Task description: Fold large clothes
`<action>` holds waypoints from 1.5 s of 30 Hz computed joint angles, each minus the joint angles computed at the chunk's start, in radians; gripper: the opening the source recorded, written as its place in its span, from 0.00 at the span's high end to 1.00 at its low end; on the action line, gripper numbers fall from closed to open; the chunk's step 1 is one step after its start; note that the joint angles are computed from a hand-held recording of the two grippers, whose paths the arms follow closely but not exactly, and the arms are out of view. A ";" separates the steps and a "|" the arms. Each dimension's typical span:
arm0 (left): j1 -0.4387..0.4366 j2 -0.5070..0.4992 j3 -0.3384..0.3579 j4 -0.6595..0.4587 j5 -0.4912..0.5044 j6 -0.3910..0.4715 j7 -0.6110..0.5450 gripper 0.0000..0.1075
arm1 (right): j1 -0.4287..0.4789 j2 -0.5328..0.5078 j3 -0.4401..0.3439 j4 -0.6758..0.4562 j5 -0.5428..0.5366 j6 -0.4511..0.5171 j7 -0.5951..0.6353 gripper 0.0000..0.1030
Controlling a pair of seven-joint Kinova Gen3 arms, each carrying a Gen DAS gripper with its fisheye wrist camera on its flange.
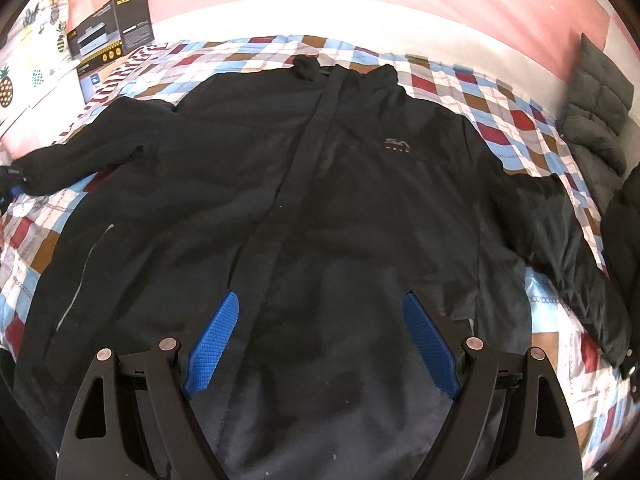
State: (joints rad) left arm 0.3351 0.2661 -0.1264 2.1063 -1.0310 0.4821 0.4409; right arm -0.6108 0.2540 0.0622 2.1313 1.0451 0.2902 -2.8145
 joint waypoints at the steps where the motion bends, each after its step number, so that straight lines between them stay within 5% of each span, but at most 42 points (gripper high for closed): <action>1: 0.013 -0.022 0.004 -0.004 -0.011 0.018 -0.010 0.88 | 0.002 -0.003 0.002 0.004 0.003 -0.003 -0.001 0.18; 8: 0.071 -0.116 0.151 -0.166 -0.072 0.205 -0.179 0.89 | 0.026 -0.047 0.014 0.053 0.075 -0.035 -0.078 0.18; 13: 0.109 -0.090 0.225 -0.344 -0.087 0.220 -0.344 0.89 | 0.084 -0.084 0.003 0.096 0.152 -0.065 -0.163 0.18; 26: 0.192 0.294 0.323 -0.799 0.204 0.120 -0.811 0.89 | 0.289 -0.121 -0.028 0.169 0.334 -0.154 -0.340 0.18; 35: 0.173 0.574 0.428 -1.085 0.480 0.191 -1.147 0.83 | 0.342 -0.084 0.000 0.160 0.241 -0.186 -0.229 0.18; 37: 0.166 0.576 0.425 -1.073 0.549 0.155 -1.197 0.77 | 0.349 -0.077 0.001 0.154 0.181 -0.189 -0.170 0.18; 39: 0.104 0.543 0.495 -0.999 0.584 0.075 -1.224 0.56 | 0.342 -0.074 0.010 0.148 0.144 -0.193 -0.136 0.18; 41: 0.065 0.492 0.531 -0.908 0.576 -0.007 -1.208 0.49 | 0.351 -0.074 -0.003 0.139 0.082 -0.191 -0.077 0.18; 45: 0.099 0.342 0.401 -0.723 0.599 -0.160 -1.201 0.49 | 0.345 -0.071 0.008 0.117 0.005 -0.215 -0.005 0.18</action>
State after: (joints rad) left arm 0.4340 0.6077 0.2748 1.3831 -0.4318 0.3217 -0.7598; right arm -0.2658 0.1829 0.0700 2.2485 1.0504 0.0752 -2.8194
